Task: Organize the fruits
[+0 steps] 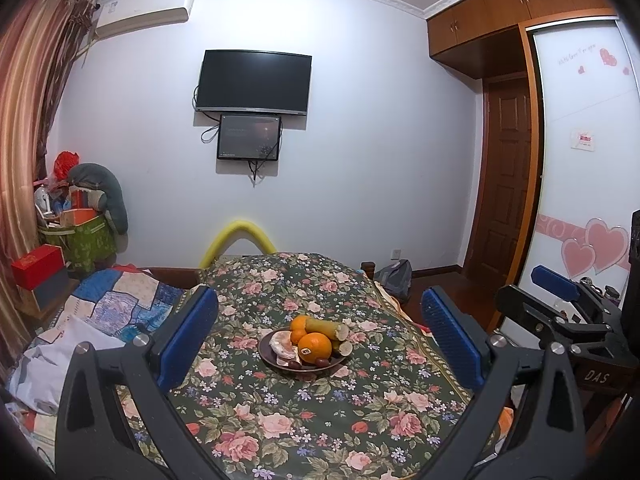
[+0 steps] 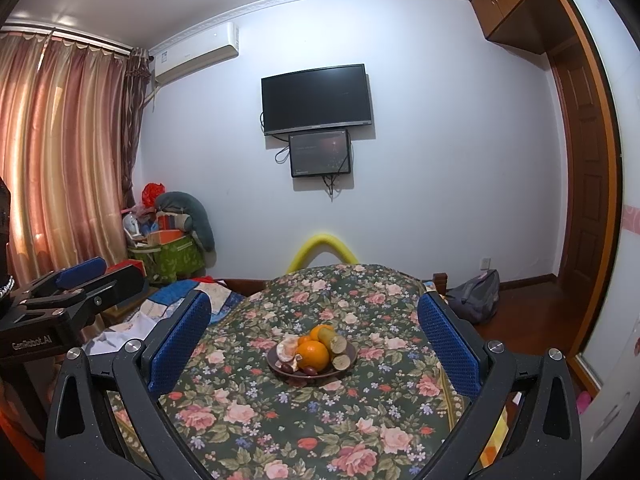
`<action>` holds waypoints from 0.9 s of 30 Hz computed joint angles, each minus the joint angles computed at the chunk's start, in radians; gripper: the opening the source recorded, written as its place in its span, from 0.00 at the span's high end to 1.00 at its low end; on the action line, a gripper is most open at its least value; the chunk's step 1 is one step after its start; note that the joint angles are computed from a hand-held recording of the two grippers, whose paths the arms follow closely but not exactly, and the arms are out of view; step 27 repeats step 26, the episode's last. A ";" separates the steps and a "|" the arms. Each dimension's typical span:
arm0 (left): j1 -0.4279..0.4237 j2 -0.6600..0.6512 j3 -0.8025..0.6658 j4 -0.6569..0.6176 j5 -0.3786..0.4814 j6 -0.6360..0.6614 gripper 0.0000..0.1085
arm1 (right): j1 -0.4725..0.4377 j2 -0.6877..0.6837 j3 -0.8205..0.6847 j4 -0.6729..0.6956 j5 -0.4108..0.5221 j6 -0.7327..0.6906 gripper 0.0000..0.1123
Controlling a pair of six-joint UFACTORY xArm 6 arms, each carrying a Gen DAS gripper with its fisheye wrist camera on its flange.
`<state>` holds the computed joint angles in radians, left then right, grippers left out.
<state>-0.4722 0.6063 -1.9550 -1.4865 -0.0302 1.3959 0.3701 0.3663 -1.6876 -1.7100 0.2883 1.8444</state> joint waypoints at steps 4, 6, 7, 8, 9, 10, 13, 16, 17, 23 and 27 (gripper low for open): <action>0.005 -0.002 0.001 0.001 0.016 -0.005 0.05 | 0.000 -0.001 0.002 -0.003 0.000 0.003 0.08; 0.008 -0.005 0.007 0.007 0.026 -0.016 0.05 | 0.000 -0.001 0.002 -0.003 0.001 0.002 0.08; 0.008 -0.005 0.006 0.013 0.028 -0.023 0.05 | 0.000 -0.001 0.002 -0.001 0.000 0.001 0.08; 0.008 -0.004 0.005 0.010 0.028 -0.019 0.05 | 0.000 -0.001 0.003 0.001 0.001 -0.001 0.08; 0.008 -0.005 0.006 0.015 0.027 -0.021 0.05 | 0.000 -0.001 0.004 0.002 0.001 -0.003 0.08; 0.008 -0.003 0.007 0.032 0.027 -0.036 0.05 | 0.000 -0.003 0.004 0.003 0.001 -0.004 0.08; 0.010 -0.003 0.009 0.048 0.032 -0.053 0.05 | 0.000 -0.002 0.004 0.002 0.001 -0.003 0.08; 0.014 -0.001 0.011 0.071 0.042 -0.083 0.05 | 0.000 -0.002 0.004 0.002 0.002 -0.005 0.08; 0.015 -0.001 0.011 0.076 0.042 -0.089 0.05 | 0.000 -0.004 0.006 0.000 0.004 -0.005 0.08; 0.015 0.003 0.007 0.084 0.042 -0.097 0.05 | -0.005 -0.007 0.007 -0.004 -0.001 -0.002 0.08; 0.014 0.006 0.005 0.078 0.040 -0.085 0.05 | -0.005 -0.003 0.003 -0.010 -0.002 0.006 0.08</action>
